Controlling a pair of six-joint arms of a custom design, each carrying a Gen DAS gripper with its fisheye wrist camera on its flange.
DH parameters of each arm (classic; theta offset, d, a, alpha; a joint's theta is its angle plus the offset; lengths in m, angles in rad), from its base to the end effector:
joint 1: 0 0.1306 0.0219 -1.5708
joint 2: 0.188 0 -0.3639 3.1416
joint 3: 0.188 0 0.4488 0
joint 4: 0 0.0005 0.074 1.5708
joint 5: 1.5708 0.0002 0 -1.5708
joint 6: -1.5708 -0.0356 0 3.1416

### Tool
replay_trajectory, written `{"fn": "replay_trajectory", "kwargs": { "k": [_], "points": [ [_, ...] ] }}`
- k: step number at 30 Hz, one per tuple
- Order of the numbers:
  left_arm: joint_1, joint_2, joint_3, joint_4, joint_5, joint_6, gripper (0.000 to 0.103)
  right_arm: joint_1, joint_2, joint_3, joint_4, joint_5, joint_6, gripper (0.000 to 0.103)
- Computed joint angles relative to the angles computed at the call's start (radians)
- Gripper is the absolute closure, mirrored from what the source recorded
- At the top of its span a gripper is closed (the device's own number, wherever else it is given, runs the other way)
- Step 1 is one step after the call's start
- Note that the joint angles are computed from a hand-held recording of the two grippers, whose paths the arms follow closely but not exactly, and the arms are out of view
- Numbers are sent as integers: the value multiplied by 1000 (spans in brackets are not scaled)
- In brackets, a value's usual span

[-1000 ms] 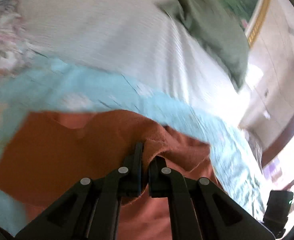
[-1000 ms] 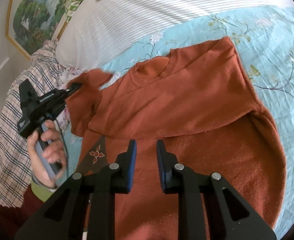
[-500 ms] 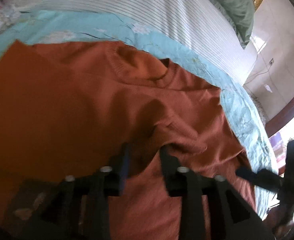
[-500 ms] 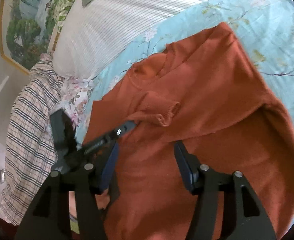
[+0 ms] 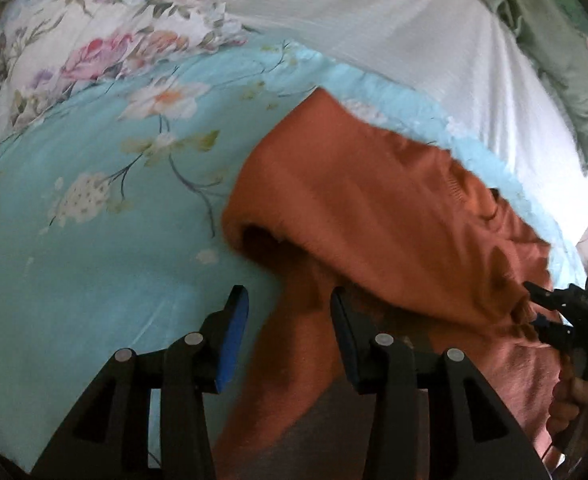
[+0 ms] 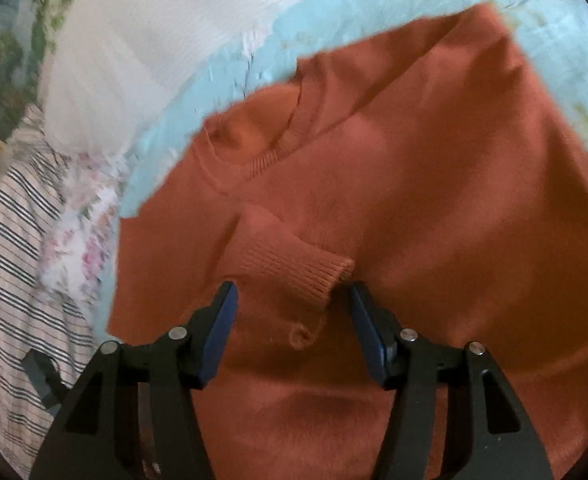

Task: Fold small clothes

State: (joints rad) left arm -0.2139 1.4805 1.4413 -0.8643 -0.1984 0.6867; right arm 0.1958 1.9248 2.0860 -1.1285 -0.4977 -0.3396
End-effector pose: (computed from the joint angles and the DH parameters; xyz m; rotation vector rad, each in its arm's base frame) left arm 0.5614 -0.1153 0.3895 -0.6571 2.3661 -0.1503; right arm 0.6954 0.1547 0.4276 -0.0181 2.5734 0.8399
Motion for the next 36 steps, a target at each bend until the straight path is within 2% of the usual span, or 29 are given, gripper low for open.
{"fn": "replay_trajectory", "kwargs": {
  "k": [1, 2, 3, 5, 7, 10, 13, 17, 19, 21, 22, 24, 25, 26, 28, 30, 32, 34, 36],
  "points": [
    [0, 12, 11, -7, 1, 6, 60, 8, 17, 21, -18, 20, 20, 74],
    [4, 19, 14, -9, 8, 9, 60, 14, 29, 37, -27, 35, 38, 87],
    [8, 30, 25, -12, 11, 11, 60, 11, 32, 42, -17, -7, 38, 97],
    [10, 45, 41, -9, 4, 7, 60, 5, -2, 15, 35, -39, 32, 97],
    [13, 64, 62, -3, -4, -4, 60, -10, -76, -37, 124, -20, 47, 97],
    [18, 102, 98, -11, 7, -24, 60, -52, -130, -66, 190, -23, 27, 97],
    [16, 120, 114, -14, -7, -24, 60, -89, -136, -51, 182, 41, 42, 97],
    [21, 112, 109, -10, -50, 13, 59, -117, -92, -26, 94, 74, 60, 97],
    [29, 67, 57, 55, -73, 67, 59, -122, -86, -44, 78, 78, 60, 97],
    [28, 54, 37, 74, -82, 87, 59, -124, -94, -70, 84, 69, 55, 97],
    [23, 64, 46, 55, -93, 81, 59, -118, -99, -76, 92, 69, 50, 97],
    [16, 73, 57, 30, -97, 79, 59, -117, -127, -105, 141, 55, 44, 97],
    [16, 65, 47, 40, -92, 82, 58, -114, -151, -127, 184, 54, 39, 97],
    [16, 59, 39, 45, -88, 85, 58, -109, -169, -139, 210, 72, 44, 97],
    [17, 51, 24, 50, -81, 100, 58, -104, -174, -132, 188, 124, 75, 97],
    [21, 40, 7, 65, -66, 109, 57, -99, -107, -49, 39, 173, 120, 96],
    [22, 36, 2, 69, -64, 110, 57, -89, -64, -4, -62, 264, 119, 96],
    [22, 32, -4, 72, -66, 113, 56, -78, -100, -49, -30, 338, 104, 96],
    [22, 33, -3, 69, -66, 118, 56, -62, -159, -111, 51, 387, 87, 96]
  ]
}}
